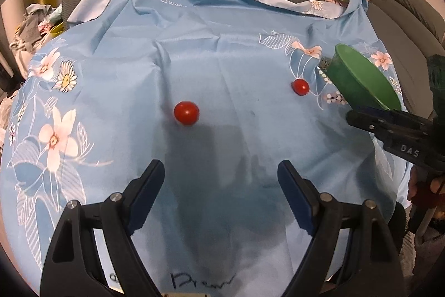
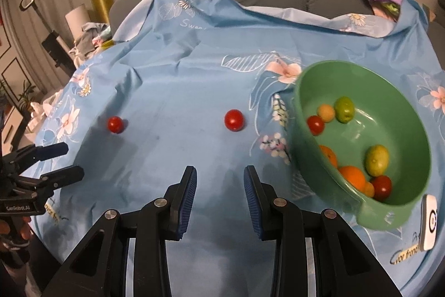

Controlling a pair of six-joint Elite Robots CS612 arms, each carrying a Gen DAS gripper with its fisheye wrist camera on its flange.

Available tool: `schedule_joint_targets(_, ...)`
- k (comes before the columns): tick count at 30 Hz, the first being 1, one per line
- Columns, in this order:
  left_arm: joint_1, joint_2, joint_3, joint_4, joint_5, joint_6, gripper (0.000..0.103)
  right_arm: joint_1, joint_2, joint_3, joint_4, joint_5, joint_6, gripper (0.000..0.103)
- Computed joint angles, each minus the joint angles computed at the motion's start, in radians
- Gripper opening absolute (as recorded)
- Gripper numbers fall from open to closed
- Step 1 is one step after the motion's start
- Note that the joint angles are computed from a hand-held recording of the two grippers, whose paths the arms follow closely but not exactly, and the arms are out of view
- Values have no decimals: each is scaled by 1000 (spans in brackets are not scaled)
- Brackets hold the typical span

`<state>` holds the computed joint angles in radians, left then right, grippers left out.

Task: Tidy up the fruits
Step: 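Close the left tool on a cherry tomato while the right tool grasps the last tomato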

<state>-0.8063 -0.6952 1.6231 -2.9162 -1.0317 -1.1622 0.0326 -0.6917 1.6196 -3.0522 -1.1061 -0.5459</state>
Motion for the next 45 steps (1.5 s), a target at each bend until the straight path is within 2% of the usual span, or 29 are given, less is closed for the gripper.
schedule_joint_targets(11, 61, 28, -41, -17, -59, 72, 81, 40, 59, -120, 58, -67, -2, 35)
schedule_joint_targets(16, 77, 38, -57, -16, -74, 120, 70, 54, 87, -170, 90, -94, -6, 35)
schedule_joint_targets(20, 83, 48, -65, -57, -87, 168, 66, 58, 99, -192, 103, -90, -10, 35)
schedule_joint_targets(24, 91, 55, -92, 42, -95, 157, 66, 63, 112, -215, 117, -93, -21, 35)
schedule_joint_targets(27, 93, 56, -100, 73, -87, 150, 63, 69, 120, -222, 95, -106, -38, 35)
schedule_joint_targets(30, 94, 61, -115, 110, -76, 154, 62, 72, 128, -240, 118, -106, -56, 35)
schedule_joint_targets(32, 94, 63, -128, 150, -71, 163, 55, 77, 133, -248, 129, -118, -75, 35)
schedule_joint_targets(36, 102, 66, -125, 150, -108, 167, 39, 81, 140, -262, 160, -127, -96, 35)
schedule_joint_targets(39, 101, 63, -114, 128, -101, 160, 37, 79, 140, -269, 200, -112, -108, 35)
schedule_joint_targets(45, 98, 63, -102, 93, -89, 150, 29, 75, 135, -267, 214, -97, -116, 35)
